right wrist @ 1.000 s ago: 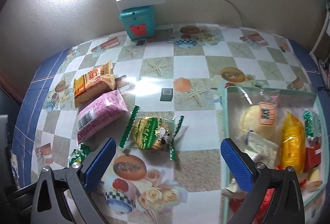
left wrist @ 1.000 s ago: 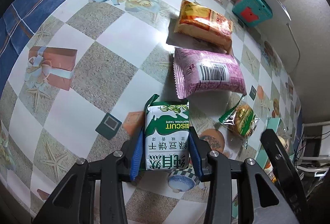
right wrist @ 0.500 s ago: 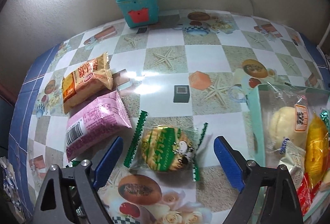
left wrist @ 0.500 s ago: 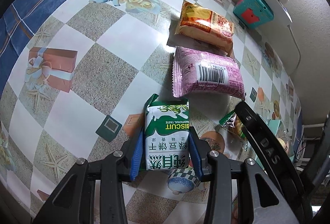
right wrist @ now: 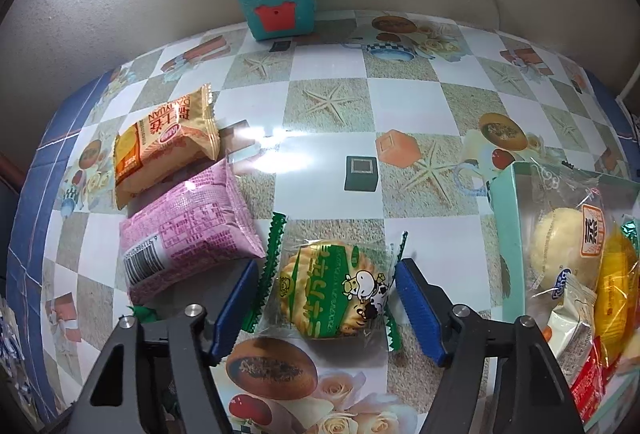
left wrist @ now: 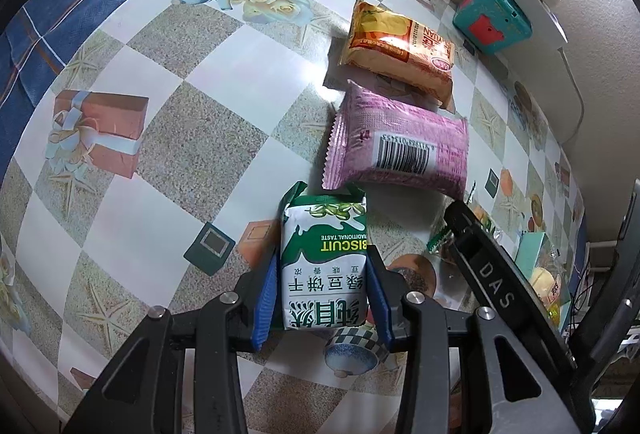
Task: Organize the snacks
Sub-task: 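Hold the BISCUIT box with the left tool while the right tool grasps the green-wrapped cookie, then carry the BISCUIT box with the left tool while the right tool carries the cookie to the tray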
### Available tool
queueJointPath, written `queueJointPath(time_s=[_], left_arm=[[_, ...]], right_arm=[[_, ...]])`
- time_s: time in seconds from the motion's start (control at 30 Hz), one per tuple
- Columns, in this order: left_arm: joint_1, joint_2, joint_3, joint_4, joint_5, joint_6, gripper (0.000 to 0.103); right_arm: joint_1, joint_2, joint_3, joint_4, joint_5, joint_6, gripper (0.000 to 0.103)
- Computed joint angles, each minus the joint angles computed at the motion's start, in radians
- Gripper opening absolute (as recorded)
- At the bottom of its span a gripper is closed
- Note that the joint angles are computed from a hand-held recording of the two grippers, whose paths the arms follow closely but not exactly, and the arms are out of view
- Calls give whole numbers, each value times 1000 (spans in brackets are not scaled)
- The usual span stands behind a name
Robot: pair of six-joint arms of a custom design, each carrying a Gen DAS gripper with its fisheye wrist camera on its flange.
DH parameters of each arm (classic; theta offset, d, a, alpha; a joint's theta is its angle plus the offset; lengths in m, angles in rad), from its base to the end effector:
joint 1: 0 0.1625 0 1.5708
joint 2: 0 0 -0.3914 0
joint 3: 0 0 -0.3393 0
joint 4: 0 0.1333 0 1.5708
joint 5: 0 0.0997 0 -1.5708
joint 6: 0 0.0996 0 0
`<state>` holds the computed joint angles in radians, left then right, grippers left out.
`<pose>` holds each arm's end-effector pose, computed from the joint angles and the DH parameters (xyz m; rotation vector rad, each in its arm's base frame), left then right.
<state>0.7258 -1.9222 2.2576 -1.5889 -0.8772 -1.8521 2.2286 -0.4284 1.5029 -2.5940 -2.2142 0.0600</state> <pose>-0.0611 -0.3176 0.3144 -1.1099 2.3226 -0.8153 0.4330 -0.4402 -0.0580 0.7602 -2.3942 0.2337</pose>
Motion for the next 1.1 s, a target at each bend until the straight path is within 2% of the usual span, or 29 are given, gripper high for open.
queueJointPath(time_s=[0.47, 1.1], left_arm=[[5, 21, -9, 5, 5, -6, 43], [-14, 64, -46, 53, 9, -33, 43]], right_arm=[[2, -59, 96, -45, 5, -34, 60], [24, -162, 179, 4, 55, -17, 57]])
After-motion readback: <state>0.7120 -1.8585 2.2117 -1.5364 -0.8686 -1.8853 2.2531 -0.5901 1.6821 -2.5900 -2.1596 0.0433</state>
